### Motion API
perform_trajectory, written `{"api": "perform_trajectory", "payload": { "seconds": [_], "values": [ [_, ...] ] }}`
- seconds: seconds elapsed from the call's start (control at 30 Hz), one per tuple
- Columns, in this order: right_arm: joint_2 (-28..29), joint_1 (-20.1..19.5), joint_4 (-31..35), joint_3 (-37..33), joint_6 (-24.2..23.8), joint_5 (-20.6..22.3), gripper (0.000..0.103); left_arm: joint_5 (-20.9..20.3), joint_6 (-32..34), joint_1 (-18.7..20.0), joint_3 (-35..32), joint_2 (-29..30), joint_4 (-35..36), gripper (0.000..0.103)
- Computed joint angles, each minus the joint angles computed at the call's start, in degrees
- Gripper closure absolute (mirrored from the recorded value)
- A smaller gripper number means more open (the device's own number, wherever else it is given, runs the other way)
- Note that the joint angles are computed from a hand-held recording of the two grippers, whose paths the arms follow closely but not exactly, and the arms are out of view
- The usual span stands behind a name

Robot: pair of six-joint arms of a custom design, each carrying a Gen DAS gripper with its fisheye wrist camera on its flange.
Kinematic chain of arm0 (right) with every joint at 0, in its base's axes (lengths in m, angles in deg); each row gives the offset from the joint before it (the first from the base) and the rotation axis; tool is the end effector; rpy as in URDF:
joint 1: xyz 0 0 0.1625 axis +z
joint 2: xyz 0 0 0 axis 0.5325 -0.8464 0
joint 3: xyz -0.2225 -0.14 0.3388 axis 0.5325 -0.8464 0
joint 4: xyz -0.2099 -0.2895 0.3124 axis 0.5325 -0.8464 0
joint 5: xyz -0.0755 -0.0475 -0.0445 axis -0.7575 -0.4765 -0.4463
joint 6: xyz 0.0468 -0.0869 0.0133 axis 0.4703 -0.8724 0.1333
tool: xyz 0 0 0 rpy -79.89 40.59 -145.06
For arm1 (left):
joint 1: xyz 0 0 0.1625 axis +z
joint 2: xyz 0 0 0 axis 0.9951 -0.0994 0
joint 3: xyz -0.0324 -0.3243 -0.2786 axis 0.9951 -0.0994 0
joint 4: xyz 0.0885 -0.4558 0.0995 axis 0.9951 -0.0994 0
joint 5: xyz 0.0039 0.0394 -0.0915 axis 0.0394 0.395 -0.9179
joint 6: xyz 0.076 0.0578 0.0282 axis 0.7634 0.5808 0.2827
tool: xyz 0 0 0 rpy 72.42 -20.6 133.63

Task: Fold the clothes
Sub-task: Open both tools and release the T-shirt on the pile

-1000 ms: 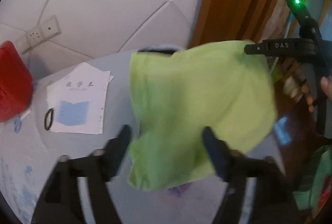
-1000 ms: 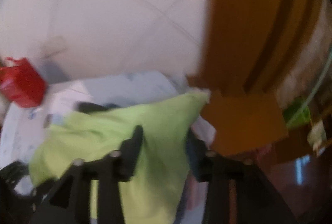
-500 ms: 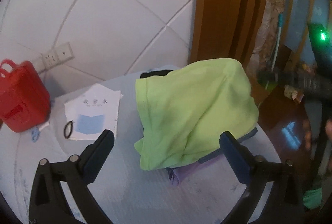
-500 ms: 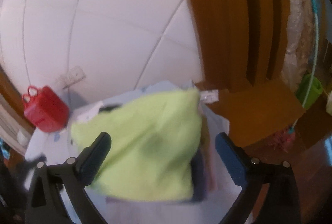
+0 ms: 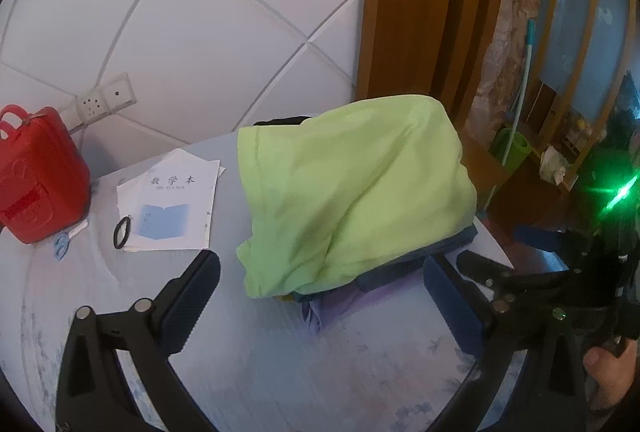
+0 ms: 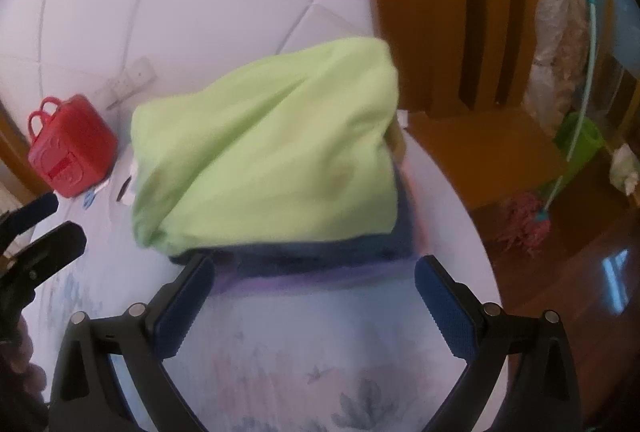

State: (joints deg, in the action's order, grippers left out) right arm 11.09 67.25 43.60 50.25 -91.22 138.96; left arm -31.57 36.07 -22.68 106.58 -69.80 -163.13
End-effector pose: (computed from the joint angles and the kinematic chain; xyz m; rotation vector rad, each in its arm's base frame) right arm 0.1682 -0.7125 0.1930 -0.5748 -2.0427 1.1318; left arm -0.2949 -0.8735 0.1134 1.6015 2.3920 -0.2899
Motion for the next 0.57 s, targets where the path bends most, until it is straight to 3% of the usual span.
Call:
{"api": "perform_trajectory", "payload": {
  "seconds": [0.23, 0.57],
  "values": [
    [-0.68, -0.2, -1.54, 0.87, 0.33, -0.72, 0.001, -0.53, 0.89, -0.07, 1.0, -0.62, -0.86, 0.0],
    [1.09, -0.08, 1.41, -1.43, 1.05, 0.09, 0.001, -0.04, 1.44, -0.18, 0.42, -0.26, 0.47, 0.0]
  ]
}}
